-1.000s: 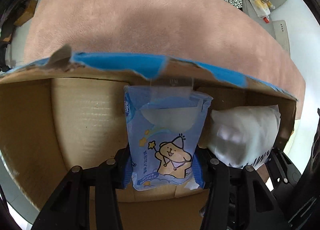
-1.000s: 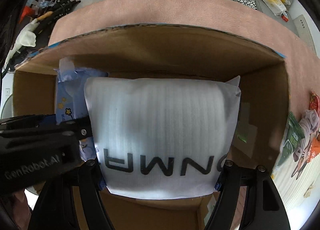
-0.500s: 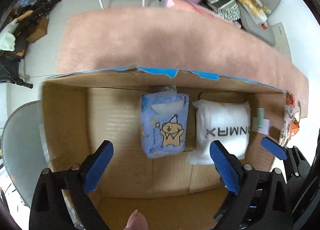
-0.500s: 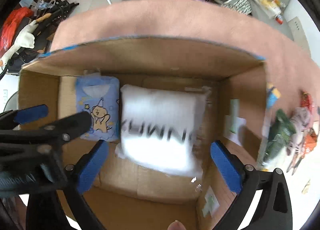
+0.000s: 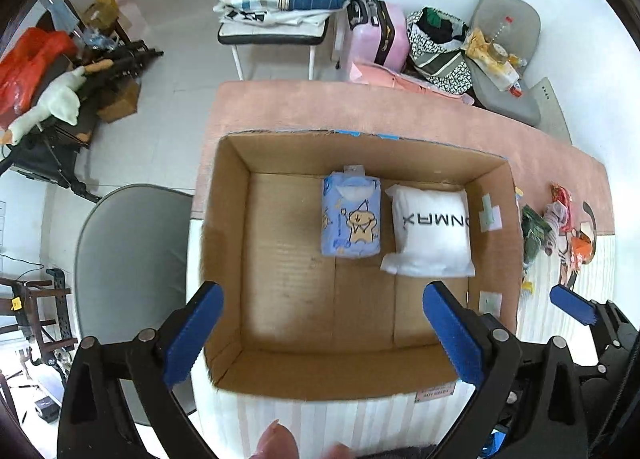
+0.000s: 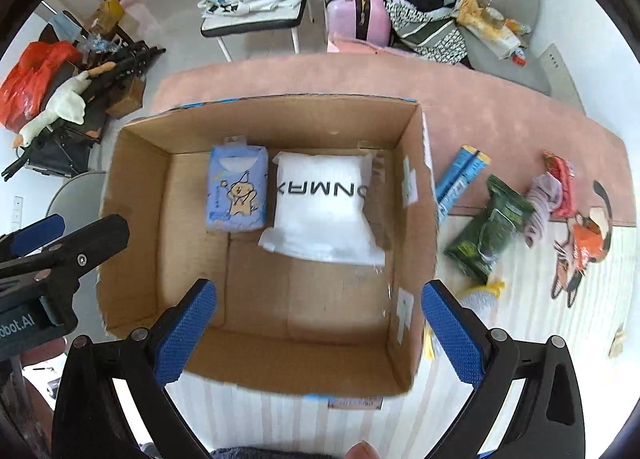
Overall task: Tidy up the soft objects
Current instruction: 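Carry both items into the box and open both tools, then grasp the orange snack bag with the right tool while the left grasps the green snack bag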
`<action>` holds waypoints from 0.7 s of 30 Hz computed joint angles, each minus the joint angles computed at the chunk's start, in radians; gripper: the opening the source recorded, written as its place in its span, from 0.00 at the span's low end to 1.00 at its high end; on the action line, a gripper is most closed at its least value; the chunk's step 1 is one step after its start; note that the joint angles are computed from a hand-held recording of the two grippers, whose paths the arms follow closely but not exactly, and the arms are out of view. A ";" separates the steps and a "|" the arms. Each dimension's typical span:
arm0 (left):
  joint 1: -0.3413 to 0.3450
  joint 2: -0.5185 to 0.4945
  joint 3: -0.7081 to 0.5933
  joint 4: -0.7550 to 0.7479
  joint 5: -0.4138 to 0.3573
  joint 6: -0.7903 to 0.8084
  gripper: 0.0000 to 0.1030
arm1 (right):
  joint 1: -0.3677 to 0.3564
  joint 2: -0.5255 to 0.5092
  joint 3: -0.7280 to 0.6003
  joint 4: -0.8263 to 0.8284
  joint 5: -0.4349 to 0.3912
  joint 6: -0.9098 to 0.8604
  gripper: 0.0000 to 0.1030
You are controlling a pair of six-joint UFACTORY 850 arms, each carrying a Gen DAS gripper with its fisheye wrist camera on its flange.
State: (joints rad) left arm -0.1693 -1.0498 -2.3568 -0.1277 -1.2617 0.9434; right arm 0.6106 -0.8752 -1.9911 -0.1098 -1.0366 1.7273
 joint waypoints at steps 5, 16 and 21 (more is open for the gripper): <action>0.037 0.095 0.126 -0.041 0.061 0.065 0.99 | 0.047 -0.010 -0.071 -0.049 -0.063 0.066 1.00; 0.049 0.319 0.410 -0.118 0.178 0.200 0.99 | 0.125 0.126 0.097 -0.109 0.033 0.245 1.00; -0.022 0.466 0.620 -0.145 0.257 0.257 0.99 | 0.169 0.336 0.395 -0.159 0.101 0.456 1.00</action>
